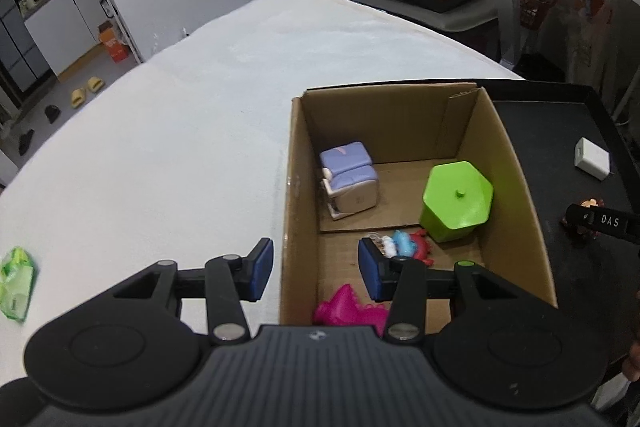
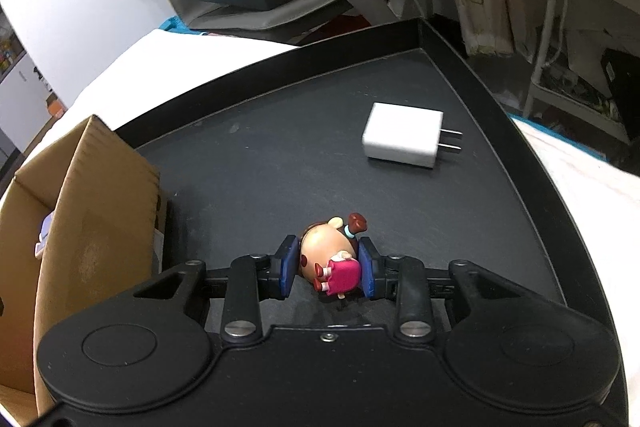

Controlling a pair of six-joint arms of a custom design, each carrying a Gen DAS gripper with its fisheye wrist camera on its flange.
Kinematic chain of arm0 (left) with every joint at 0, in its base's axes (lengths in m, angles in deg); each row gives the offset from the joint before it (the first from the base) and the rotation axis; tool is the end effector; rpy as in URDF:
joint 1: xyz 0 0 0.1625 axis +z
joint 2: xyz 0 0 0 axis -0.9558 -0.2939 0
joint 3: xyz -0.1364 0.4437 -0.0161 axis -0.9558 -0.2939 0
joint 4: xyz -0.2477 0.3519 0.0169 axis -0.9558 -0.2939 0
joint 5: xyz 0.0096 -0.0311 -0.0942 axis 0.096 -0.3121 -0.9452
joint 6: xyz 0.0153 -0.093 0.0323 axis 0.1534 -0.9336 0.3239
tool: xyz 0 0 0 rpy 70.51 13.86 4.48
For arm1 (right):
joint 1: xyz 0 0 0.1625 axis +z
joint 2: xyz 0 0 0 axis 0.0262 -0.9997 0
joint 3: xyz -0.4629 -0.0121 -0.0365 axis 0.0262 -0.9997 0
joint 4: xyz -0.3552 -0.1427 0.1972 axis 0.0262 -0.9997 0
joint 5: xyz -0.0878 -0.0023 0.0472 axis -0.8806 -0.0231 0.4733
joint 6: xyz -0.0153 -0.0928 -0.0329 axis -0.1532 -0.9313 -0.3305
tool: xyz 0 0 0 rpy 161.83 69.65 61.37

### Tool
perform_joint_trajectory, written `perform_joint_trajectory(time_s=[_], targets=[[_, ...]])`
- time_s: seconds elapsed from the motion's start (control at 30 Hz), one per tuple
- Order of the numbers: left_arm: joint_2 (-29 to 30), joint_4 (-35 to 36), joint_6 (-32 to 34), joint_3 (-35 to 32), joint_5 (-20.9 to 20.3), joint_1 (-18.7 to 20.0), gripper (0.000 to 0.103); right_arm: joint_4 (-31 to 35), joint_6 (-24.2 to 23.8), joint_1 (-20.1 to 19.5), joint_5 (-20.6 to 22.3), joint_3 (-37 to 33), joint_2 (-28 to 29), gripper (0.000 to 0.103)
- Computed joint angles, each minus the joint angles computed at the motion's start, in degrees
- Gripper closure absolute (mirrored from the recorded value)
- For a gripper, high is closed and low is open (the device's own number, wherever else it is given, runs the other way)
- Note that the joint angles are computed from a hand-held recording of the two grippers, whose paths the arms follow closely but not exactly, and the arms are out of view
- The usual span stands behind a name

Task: Organize rigid objects
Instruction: 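Carry the doll into the box and open the right gripper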

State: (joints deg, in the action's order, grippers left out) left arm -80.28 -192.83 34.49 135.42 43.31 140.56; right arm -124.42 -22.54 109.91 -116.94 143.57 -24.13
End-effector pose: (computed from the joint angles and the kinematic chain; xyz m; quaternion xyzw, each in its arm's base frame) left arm 0.0197 -0.5051 0.2835 0.1974 0.8598 -0.2416 0.4043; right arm 0.2557 -0.4928 -0.0910 -0.0631 -0.8778 0.3691 0.2987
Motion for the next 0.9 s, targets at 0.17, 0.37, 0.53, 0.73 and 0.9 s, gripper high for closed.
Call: perform_joint_trajectory(time_s=[0.17,0.37,0.53,0.73,0.9], targets=[[-0.7,1.9,-0.8,-0.3,-1.2,0.3,0.058,-0.7,2.3,-0.1,0.6,1.7,-0.9,0.072],[-1.0,2.4,-0.8,-0.5,-2.2,0.7,0.058,-3.2,1.8,1.1,1.6,2.7,-1.7,0.072],[-1.7,2.6,-1.7,-1.0,-4.0,1.8,0.058,-1.6,0.8,3.5,0.3,2.0,-2.2,0.072],[-2.6,2.3,-1.7,-1.4,-6.4,2.9,0.058,2.2,1.2,6.4,-0.7,0.4,-3.0,0.072],[-3.5,3.6,-2.1,-2.0,-9.0,4.2,0.059,5.6,-0.3,9.3,-1.7,-2.4,-2.8,0.072]])
